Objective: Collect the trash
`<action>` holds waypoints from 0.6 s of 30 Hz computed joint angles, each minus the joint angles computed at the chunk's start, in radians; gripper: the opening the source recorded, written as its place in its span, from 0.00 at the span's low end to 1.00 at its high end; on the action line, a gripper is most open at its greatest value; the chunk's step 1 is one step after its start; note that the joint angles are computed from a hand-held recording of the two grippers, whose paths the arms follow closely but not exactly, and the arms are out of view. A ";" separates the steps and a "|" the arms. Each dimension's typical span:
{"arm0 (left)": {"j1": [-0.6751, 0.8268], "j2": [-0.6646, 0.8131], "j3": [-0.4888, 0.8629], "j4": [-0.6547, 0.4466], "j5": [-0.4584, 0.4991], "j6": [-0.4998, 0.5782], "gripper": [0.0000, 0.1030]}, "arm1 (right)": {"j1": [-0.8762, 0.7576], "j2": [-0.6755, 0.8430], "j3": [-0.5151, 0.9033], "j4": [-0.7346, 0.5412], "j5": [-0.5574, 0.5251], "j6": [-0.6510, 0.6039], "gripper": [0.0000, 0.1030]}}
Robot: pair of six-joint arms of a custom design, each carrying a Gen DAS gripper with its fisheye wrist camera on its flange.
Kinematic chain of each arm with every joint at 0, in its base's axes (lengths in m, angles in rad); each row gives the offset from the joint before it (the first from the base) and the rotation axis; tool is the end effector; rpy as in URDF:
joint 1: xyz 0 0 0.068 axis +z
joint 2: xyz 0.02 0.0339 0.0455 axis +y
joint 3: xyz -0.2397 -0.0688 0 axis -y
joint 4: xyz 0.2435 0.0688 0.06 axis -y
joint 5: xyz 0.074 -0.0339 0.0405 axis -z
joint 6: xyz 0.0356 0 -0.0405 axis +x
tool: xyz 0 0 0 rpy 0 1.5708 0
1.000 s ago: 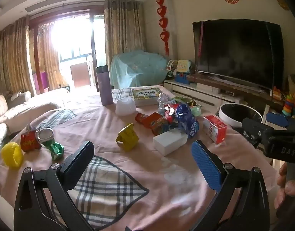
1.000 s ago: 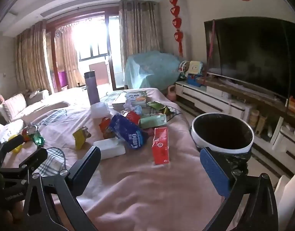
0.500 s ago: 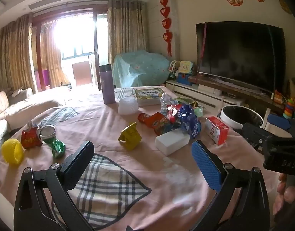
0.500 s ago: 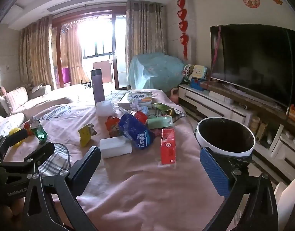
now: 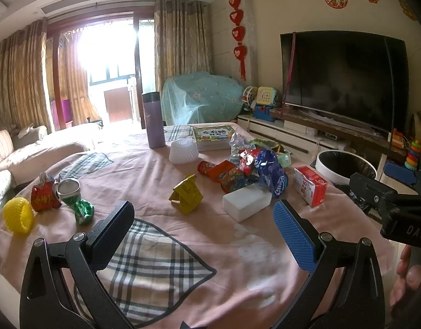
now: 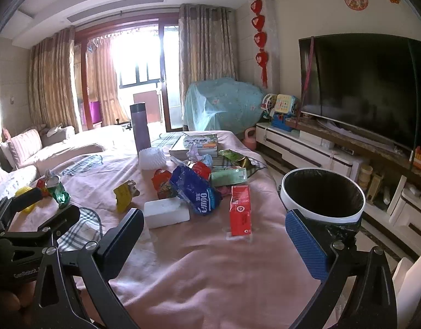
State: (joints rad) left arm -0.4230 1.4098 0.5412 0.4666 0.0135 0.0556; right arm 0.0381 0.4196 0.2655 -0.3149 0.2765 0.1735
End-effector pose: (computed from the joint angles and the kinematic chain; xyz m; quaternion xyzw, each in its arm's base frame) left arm 0.2602 -0.1176 0.1601 0.2013 0.8094 -0.1063 0.5414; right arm 0.1477 -0.0041 0.1841 0.1291 0.8371 -0.0620 0.5280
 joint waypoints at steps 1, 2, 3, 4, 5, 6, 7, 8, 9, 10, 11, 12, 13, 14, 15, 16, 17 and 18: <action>0.000 0.002 0.001 0.001 0.000 0.000 1.00 | -0.004 -0.002 -0.002 0.001 -0.004 0.000 1.00; 0.000 -0.010 -0.004 -0.008 0.002 -0.002 1.00 | -0.008 -0.003 -0.002 0.001 -0.008 0.000 1.00; 0.001 -0.010 -0.004 -0.008 0.002 -0.002 1.00 | -0.015 -0.005 -0.003 0.002 -0.014 0.000 1.00; 0.000 -0.010 -0.005 -0.005 0.000 -0.002 1.00 | -0.020 -0.005 -0.004 0.004 -0.018 -0.001 1.00; 0.000 -0.010 -0.005 -0.005 0.000 -0.002 1.00 | -0.022 -0.009 -0.005 0.003 -0.020 -0.001 1.00; 0.000 -0.010 -0.006 -0.005 0.001 -0.001 1.00 | -0.022 -0.009 -0.005 0.003 -0.020 -0.001 1.00; 0.001 -0.010 -0.006 -0.004 0.002 -0.001 1.00 | -0.026 -0.008 -0.006 0.005 -0.024 -0.001 1.00; 0.001 -0.010 -0.006 -0.004 0.002 0.001 1.00 | -0.027 -0.011 -0.007 0.002 -0.026 -0.001 1.00; 0.002 -0.010 -0.006 -0.004 0.003 0.002 1.00 | -0.029 -0.012 -0.007 0.002 -0.027 -0.001 1.00; 0.002 -0.008 -0.005 -0.004 0.003 0.003 1.00 | -0.034 -0.013 -0.007 0.001 -0.033 -0.001 1.00; 0.003 -0.007 -0.004 -0.004 0.004 0.003 1.00 | -0.034 -0.012 -0.006 0.001 -0.032 0.000 1.00; 0.004 -0.005 -0.002 -0.005 0.006 0.004 1.00 | -0.034 -0.011 -0.005 0.001 -0.031 0.000 1.00; 0.005 -0.002 -0.001 -0.005 0.007 0.005 1.00 | -0.034 -0.012 -0.007 0.002 -0.033 -0.001 1.00; 0.006 0.000 0.001 -0.004 0.008 0.006 1.00 | -0.034 -0.013 -0.007 0.002 -0.033 -0.001 1.00; 0.007 0.003 0.003 -0.004 0.010 0.007 1.00 | -0.033 -0.011 -0.006 0.003 -0.031 0.000 1.00; 0.001 -0.010 -0.004 -0.009 0.004 0.000 1.00 | -0.032 -0.010 -0.006 0.003 -0.031 0.000 1.00; 0.001 -0.011 -0.002 -0.012 0.003 0.000 1.00 | -0.032 -0.011 -0.007 0.003 -0.030 0.000 1.00; 0.003 -0.012 -0.001 -0.013 0.006 0.001 1.00 | -0.032 -0.011 -0.007 0.003 -0.030 0.000 1.00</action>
